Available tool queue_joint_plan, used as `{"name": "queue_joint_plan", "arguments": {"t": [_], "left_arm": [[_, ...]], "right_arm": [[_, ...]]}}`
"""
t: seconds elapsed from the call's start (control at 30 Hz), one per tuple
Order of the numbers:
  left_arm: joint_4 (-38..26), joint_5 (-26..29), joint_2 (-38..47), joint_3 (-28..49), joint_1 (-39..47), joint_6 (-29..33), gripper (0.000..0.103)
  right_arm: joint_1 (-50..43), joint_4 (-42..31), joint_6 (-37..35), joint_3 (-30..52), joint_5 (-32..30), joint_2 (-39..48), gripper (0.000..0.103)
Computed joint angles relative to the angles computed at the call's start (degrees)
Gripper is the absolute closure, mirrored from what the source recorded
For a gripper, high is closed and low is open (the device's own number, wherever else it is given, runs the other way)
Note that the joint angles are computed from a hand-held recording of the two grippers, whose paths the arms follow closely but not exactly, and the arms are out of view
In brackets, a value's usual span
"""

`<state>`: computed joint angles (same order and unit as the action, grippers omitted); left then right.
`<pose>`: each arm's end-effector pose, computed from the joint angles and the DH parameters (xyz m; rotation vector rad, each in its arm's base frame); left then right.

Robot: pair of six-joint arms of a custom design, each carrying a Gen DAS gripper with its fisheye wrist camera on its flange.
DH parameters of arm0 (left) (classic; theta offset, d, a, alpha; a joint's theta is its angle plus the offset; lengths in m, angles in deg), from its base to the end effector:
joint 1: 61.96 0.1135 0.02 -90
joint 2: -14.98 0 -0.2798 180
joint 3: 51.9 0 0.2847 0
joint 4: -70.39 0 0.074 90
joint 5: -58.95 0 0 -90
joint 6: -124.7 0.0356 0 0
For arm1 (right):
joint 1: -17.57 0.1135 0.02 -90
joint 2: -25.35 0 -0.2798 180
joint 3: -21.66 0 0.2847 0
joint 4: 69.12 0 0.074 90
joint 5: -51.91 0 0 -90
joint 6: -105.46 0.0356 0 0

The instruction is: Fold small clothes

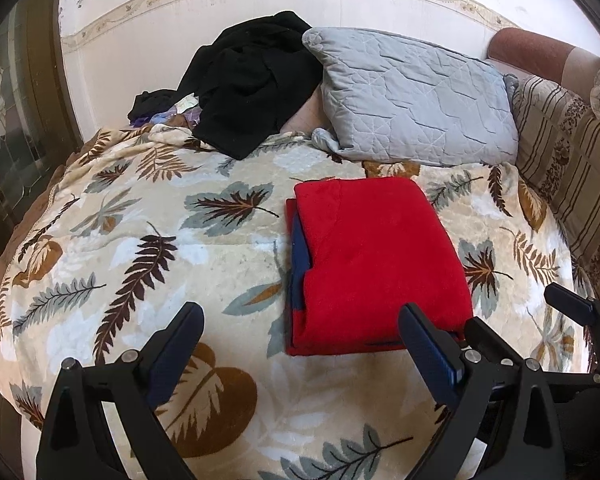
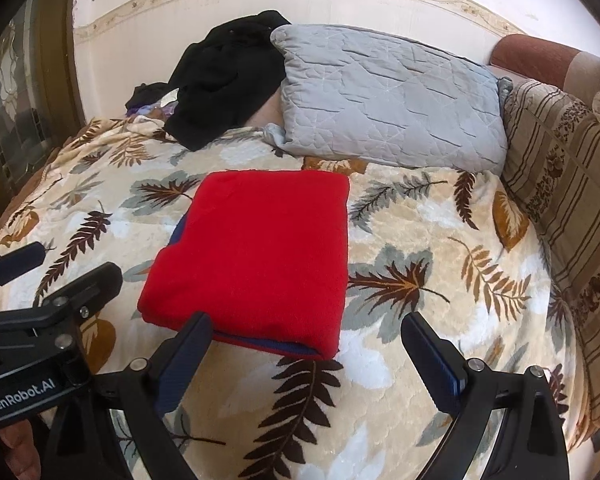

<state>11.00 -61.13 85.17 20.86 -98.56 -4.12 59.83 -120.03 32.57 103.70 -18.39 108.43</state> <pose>0.2249 -0.1448 0.3018 -0.2360 2.3702 0.0720 0.2576 0.2179 0.3014 -0.3826 2.3759 0.0479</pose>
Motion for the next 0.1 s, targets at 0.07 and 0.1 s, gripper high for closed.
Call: {"name": "queue_joint_plan", "arguments": {"t": [0.07,0.1], "left_arm": [[0.28,0.26,0.39,0.15,0.34,0.36,0.005],[0.57,0.46,0.5,0.11,0.63,0.6,0.005]], "right_arm": [[0.22,0.0,0.15,0.31,0.15,0.5,0.006],[0.41,-0.11,0.45,0.43,0.3,0.65,0.006]]}}
